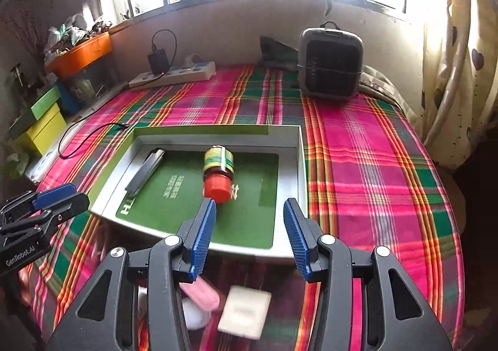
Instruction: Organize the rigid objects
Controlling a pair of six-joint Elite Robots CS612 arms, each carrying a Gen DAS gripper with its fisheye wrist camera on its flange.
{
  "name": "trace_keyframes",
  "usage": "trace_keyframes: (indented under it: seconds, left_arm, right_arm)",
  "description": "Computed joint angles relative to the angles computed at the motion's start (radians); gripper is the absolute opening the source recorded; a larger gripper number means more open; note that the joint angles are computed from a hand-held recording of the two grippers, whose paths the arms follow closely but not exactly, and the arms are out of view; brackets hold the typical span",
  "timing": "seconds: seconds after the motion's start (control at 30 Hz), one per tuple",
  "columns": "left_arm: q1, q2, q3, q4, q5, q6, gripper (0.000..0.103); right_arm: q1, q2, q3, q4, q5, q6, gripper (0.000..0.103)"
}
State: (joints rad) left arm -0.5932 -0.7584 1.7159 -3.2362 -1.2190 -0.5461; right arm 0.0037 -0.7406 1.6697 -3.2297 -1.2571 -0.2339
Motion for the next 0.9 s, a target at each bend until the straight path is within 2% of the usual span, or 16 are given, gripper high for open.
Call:
trace_keyframes:
  seconds: [0.23,0.33,0.5,0.73,0.9]
  left_arm:
    - [-0.016,-0.021,0.065,-0.064,-0.003,-0.012,0.039]
    - [-0.021,-0.025,0.093,-0.099,-0.038,-0.004,0.039]
    - [-0.034,-0.031,0.131,-0.124,-0.059,-0.002,0.039]
    - [-0.054,-0.036,0.181,-0.158,-0.084,-0.018,0.039]
    - [-0.069,-0.036,0.195,-0.18,-0.089,-0.003,0.041]
  right_arm:
    - [-0.015,-0.028,0.078,-0.063,0.021,-0.003,0.047]
    - [-0.021,-0.038,0.109,-0.09,0.032,-0.007,0.047]
    - [-0.025,-0.048,0.152,-0.136,0.027,-0.006,0.047]
    - [-0.034,-0.06,0.209,-0.177,0.057,-0.024,0.047]
    - [-0.028,-0.057,0.234,-0.207,0.017,-0.048,0.047]
